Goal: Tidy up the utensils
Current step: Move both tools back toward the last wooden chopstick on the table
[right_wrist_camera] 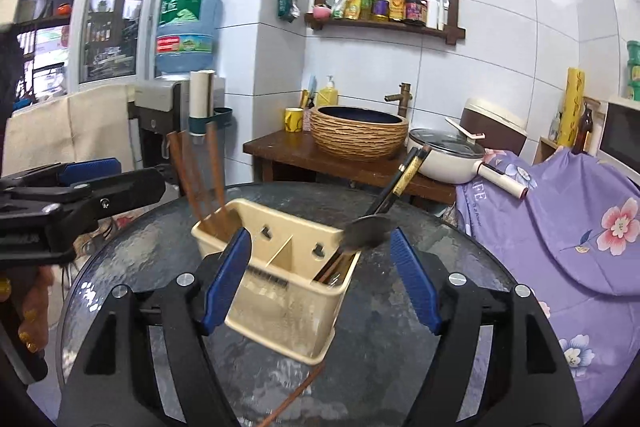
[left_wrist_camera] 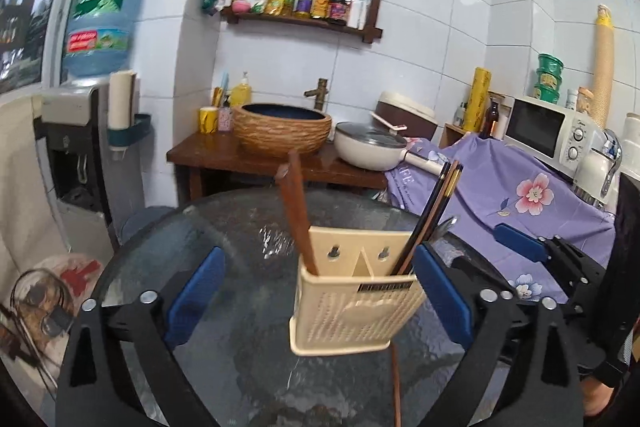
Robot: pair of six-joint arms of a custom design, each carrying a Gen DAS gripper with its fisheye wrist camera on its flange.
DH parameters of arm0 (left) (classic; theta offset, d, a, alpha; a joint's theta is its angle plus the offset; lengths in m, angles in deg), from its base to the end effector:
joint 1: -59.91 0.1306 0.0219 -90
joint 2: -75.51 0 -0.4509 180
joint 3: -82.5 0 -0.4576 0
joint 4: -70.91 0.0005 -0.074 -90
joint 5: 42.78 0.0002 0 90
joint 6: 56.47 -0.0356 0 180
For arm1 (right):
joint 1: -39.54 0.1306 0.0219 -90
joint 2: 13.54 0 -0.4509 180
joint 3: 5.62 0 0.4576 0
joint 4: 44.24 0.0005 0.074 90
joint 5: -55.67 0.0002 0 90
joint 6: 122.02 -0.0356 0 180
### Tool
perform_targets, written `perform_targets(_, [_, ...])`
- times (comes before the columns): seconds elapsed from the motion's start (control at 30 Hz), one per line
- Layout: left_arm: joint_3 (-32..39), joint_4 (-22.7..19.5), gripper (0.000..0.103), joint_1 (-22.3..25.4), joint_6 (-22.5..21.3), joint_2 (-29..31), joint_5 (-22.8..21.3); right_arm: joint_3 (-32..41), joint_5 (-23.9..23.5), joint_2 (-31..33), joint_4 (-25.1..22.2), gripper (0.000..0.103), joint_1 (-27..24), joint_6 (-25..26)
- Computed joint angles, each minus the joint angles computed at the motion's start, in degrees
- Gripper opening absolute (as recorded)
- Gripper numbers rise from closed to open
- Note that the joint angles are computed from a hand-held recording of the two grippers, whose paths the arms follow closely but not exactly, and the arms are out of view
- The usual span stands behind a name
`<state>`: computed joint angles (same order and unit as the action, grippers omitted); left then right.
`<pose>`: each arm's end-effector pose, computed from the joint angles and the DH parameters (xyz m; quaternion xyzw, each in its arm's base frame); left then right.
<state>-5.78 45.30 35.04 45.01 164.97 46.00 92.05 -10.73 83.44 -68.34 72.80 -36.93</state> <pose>0.5222 -0.2418 0.5559 0.0916 0.8305 -0.1629 0.5247 0.5366 0.3343 0.5411 -0.0915 0.8208 0.0142 0.5637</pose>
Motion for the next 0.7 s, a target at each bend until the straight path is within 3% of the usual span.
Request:
perform_targets(0.17, [-4.3,-3.8,0.095,0.2,3.6,-1.8,0.7,-2.3,-3.0,-0.4,-6.4,0.072,0.9,-4.1])
perform_targets(0.3, [-6.7,-7.7,0.095,-0.8,2.6,-1.9,0.1,-2.3,-2.8,1.8,-13.9,0.071,1.5,-8.3])
perform_targets(0.47, [-9.8,-9.9,0.094,-1.9,1.5,-2.1,-1.0,-2.0,-6.2,4.4,-20.3,0.06,0.4,-15.7])
perform_targets(0.7, [-12.1,-11.4,0.092,-1.1,2.0,-2.5,-2.0,0.3,-8.0,8.0,-25.2,0.056,-0.2,-20.4])
